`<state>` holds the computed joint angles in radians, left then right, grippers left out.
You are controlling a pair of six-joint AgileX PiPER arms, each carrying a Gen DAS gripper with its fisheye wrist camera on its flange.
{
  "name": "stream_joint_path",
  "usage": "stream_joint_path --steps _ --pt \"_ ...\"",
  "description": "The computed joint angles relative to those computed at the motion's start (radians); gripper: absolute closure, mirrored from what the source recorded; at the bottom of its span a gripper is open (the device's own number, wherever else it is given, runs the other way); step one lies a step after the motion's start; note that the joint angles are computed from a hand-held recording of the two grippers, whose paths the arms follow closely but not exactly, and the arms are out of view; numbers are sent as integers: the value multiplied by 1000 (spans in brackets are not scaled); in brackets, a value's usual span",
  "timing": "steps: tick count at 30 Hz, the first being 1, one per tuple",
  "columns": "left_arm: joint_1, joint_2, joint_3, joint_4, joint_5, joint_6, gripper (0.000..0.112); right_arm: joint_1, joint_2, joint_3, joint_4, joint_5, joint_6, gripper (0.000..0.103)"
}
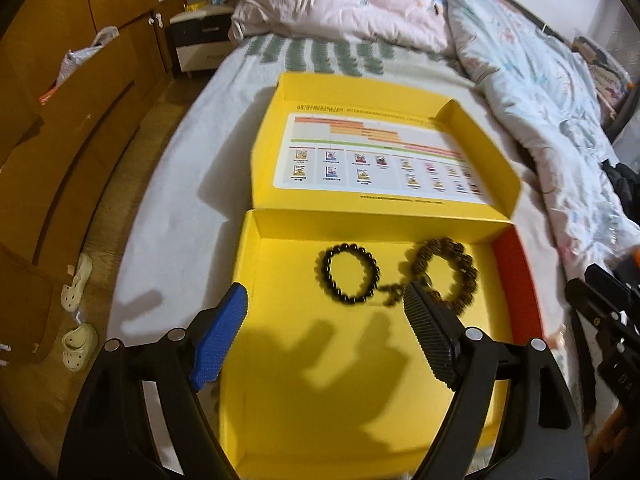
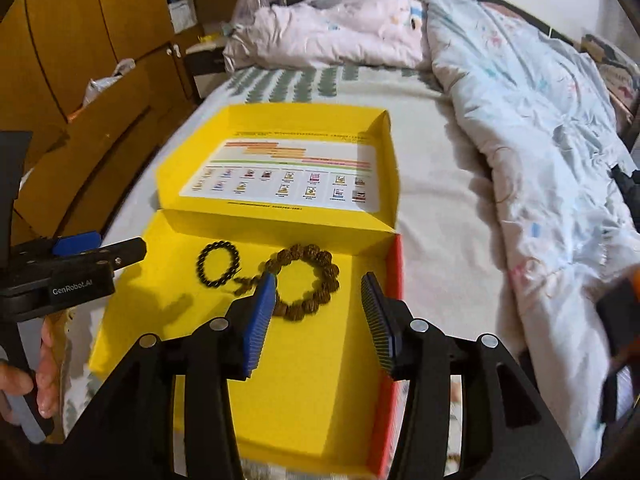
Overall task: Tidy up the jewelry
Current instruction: 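Withdraw both tools from the box back toward the remaining jewelry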
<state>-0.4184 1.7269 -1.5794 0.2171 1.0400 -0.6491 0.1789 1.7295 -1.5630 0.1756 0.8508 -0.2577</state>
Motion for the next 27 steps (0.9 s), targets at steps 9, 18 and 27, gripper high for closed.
stream_joint_path --steps 9,18,27 --pt "-107 -314 295 100 8 -167 33 -37 -359 310 48 37 -60 48" --pt "-223 -560 560 156 39 -346 33 -66 -603 613 68 26 -110 44" --pt "-302 -684 782 207 28 -510 33 -125 -684 826 170 -17 -222 44"
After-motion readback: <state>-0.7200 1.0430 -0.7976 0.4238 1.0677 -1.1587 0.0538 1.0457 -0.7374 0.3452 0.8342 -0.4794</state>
